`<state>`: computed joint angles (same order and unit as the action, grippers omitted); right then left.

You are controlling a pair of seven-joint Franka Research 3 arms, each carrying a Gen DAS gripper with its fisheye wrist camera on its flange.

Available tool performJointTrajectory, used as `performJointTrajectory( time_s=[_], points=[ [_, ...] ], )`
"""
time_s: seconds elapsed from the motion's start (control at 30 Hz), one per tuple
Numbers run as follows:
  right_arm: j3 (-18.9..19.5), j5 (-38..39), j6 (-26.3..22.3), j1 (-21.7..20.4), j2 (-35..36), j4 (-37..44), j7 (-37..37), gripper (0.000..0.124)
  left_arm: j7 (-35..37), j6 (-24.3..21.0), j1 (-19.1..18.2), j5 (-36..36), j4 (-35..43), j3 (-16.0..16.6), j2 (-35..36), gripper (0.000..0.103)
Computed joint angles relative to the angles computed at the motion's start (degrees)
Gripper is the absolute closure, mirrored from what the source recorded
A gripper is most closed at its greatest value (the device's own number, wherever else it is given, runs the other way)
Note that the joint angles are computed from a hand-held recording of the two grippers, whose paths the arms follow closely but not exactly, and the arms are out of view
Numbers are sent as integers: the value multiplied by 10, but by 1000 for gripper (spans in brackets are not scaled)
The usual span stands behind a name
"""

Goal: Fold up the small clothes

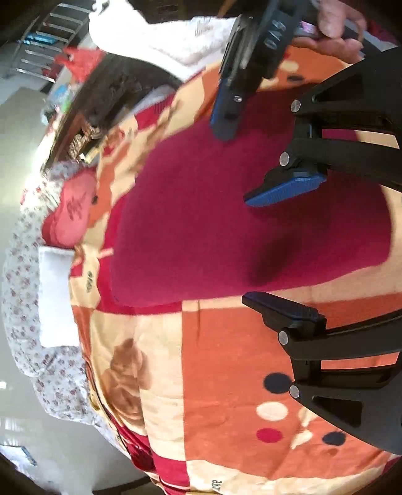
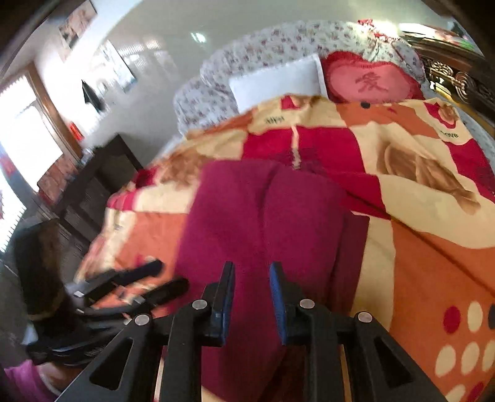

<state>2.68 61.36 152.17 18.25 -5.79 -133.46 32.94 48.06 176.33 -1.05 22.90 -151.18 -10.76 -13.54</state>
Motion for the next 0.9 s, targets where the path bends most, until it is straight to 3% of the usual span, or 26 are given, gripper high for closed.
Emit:
performJointTrajectory(
  time_s=[0.1,0.17,0.27,0.47,0.63,0.77,0.9],
  points=[
    [-3,-13,5,-9,36,15,14,105,20,-11,-16,-21,24,16,37,46],
    [-4,16,-9,-17,50,27,-18,107,-42,-12,29,50,38,-23,52,41],
    [0,26,-19,-27,59,36,-33,107,-99,-6,44,104,45,-31,62,37],
    [1,-9,-43,-32,-3,-4,5,104,-114,-18,21,113,42,-11,52,36],
    [-8,-5,-30,-11,-80,-78,-26,93,-125,-27,18,119,38,-13,43,36],
    [-8,-50,4,-7,-65,-101,11,93,-144,-34,20,137,36,-19,36,36],
    [-25,-9,-8,-2,-56,-100,-11,93,-107,-41,-8,91,25,1,23,36]
  ],
)
